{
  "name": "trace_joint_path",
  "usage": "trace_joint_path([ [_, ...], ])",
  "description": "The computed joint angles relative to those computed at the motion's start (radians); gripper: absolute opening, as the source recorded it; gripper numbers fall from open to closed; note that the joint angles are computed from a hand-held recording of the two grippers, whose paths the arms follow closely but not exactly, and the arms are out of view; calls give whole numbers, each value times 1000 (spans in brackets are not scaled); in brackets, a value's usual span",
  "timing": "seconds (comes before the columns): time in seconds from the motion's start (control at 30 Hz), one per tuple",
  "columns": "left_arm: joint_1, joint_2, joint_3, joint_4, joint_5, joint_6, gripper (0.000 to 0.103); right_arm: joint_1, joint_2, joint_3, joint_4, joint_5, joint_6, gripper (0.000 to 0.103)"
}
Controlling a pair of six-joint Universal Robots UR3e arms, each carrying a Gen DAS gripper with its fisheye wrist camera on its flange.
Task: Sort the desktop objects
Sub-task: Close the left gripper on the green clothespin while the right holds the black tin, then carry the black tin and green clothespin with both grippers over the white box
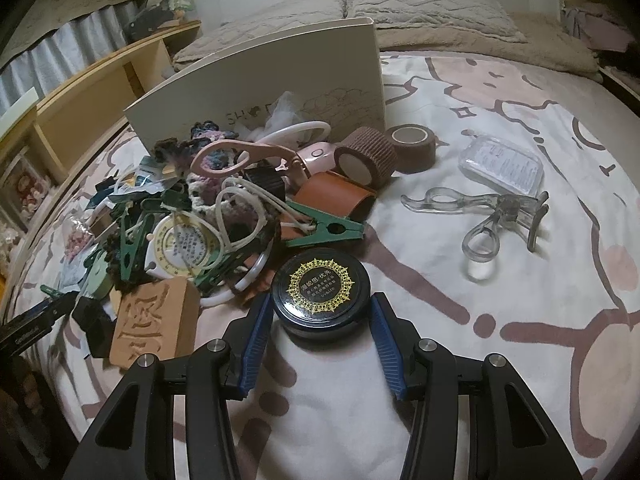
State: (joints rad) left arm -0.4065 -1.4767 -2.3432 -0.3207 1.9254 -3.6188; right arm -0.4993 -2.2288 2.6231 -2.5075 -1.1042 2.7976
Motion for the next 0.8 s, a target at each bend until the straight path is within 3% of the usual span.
trace_joint_path([
  [0.07,0,2,-1,4,-4,6,62,6,10,2,-17,-1,1,61],
  [0.2,5,11,-11,16,-13,7,55,13,19,5,-33,-4,7,62],
  [0.57,-1,9,-14,32,-18,16,54,-29,-18,10,21,36,-19,61],
  [0.67,-5,19,-20,33,-26,13,54,-39,-42,11,50,39,-38,51],
  [0.8,-31,15,-23,41,-14,1,54,-84,-100,12,138,72,-70,51],
])
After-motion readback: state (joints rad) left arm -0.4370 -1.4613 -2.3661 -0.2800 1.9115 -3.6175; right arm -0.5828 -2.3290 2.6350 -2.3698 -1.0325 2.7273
